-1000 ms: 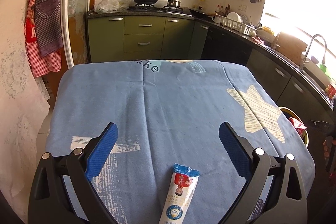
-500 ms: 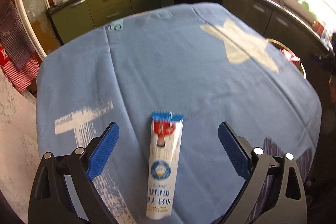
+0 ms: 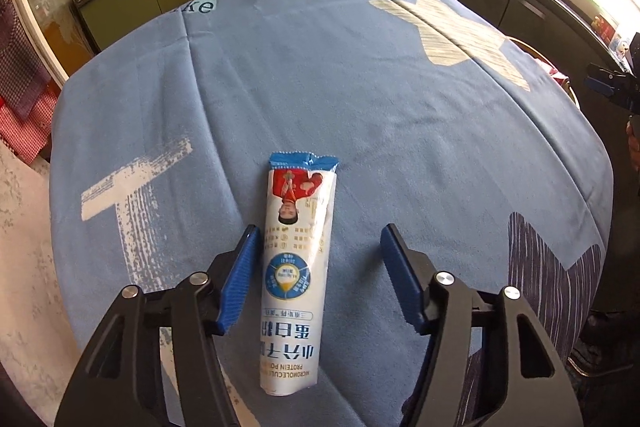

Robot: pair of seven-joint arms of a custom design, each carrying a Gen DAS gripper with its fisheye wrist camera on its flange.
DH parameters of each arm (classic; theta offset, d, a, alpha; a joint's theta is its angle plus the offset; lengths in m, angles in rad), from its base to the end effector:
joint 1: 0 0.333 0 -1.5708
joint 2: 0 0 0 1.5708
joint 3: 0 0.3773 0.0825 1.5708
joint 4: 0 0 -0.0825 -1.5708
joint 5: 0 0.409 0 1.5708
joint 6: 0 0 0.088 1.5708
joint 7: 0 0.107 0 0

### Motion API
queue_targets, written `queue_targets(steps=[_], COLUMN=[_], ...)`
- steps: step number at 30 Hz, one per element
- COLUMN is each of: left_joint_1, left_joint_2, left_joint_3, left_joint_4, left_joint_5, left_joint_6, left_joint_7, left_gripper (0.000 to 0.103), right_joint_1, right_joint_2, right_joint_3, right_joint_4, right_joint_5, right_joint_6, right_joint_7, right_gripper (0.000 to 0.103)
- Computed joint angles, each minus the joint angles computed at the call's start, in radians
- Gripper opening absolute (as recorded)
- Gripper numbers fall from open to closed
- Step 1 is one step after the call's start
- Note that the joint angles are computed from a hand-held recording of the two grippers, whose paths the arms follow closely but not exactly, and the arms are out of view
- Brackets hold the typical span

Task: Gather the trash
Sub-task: 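Move the left gripper down onto the white protein tube and grasp it, then carry the tube over the bin and open the left gripper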

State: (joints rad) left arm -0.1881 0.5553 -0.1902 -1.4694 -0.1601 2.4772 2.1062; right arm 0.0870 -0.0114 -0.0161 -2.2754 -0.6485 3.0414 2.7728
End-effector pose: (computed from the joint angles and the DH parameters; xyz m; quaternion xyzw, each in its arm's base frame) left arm 0.7536 -0.2620 0.4530 -0.3823 0.8894 -0.2288 0.1022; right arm 0.5686 0.0869 0.4868 -0.4658 0.7947 -0.2012 0.3331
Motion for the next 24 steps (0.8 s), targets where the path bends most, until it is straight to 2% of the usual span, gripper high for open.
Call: queue_targets(steps=[4,7,9,11,16,24], left_joint_1=[-0.007,-0.004,-0.001,0.000,0.003,0.005], left_joint_2=[-0.002,-0.004,-0.007,-0.008,-0.016,-0.042], left_joint_3=[0.006,0.005,0.005,0.007,0.004,-0.024], left_joint_4=[-0.005,-0.008,-0.012,-0.013,-0.027,-0.040], left_joint_5=[0.009,0.008,0.007,0.006,0.002,-0.022], left_joint_6=[0.010,0.016,0.020,0.022,0.032,0.034], left_joint_7=[-0.013,-0.013,-0.013,-0.017,-0.015,0.034], left_gripper=[0.057,0.047,0.035,0.030,0.024,0.024], right_joint_1=[0.001,0.002,0.003,0.004,0.006,-0.006], right_joint_2=[0.000,0.001,0.002,0.002,0.002,-0.014], right_joint_3=[0.000,0.001,0.002,0.002,0.002,0.003], right_joint_4=[-0.001,-0.001,0.000,0.000,0.000,-0.006], right_joint_5=[0.017,0.026,0.033,0.032,0.039,-0.044], right_joint_6=[0.003,0.003,0.005,0.004,0.002,0.007], right_joint_7=[-0.017,-0.027,-0.035,-0.034,-0.041,0.036], right_gripper=[0.088,0.088,0.088,0.088,0.088,0.088])
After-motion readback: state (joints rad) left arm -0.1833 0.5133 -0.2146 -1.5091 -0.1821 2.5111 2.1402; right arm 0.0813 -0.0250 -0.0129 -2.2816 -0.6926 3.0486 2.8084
